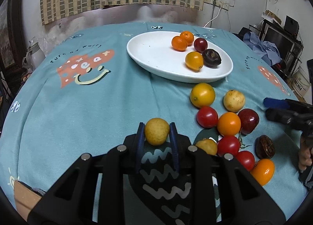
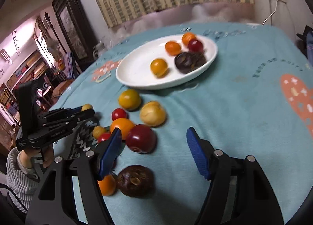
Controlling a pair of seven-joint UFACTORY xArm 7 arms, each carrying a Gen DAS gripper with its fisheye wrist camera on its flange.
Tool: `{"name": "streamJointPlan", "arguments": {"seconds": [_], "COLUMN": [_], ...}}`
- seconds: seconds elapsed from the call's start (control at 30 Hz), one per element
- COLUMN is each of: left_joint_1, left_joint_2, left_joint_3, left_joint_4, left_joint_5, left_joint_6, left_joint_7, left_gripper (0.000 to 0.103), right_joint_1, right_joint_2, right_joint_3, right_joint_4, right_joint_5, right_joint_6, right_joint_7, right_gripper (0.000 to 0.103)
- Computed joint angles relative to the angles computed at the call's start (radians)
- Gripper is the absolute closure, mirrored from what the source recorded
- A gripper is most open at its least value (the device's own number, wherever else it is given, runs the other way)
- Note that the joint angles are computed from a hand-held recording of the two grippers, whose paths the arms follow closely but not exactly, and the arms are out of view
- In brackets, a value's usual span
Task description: Organize fruits
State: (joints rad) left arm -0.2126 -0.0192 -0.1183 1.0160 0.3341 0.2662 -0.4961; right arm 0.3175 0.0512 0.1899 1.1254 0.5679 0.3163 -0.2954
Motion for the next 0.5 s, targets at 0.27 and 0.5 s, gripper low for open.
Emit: {"name": "streamJointPlan", "arguments": {"seconds": [0.27,0.5], "left_joint_1": [-0.004,-0.019], "left_joint_2": [0.008,0.034], "left_joint_3": [0.0,0.0], "left_joint_4": [0.003,0.023], "left_joint_5": [-0.054,-0.107], "left_joint_6": [0.003,0.038], "left_joint_7": [0.05,0.112], "left_gripper": [0.077,0.077], "right_joint_1": [0.026,0.009], "right_joint_2": [0.043,0.052], "right_joint_3": [0.004,0.022], "right_joint_4": [0.027,0.031], "right_joint_5": [-0.212,-0.152], "right_joint_6": [0.023,0.035], "right_joint_7": [0.142,0.092], "right_gripper": [0.051,0.064]}}
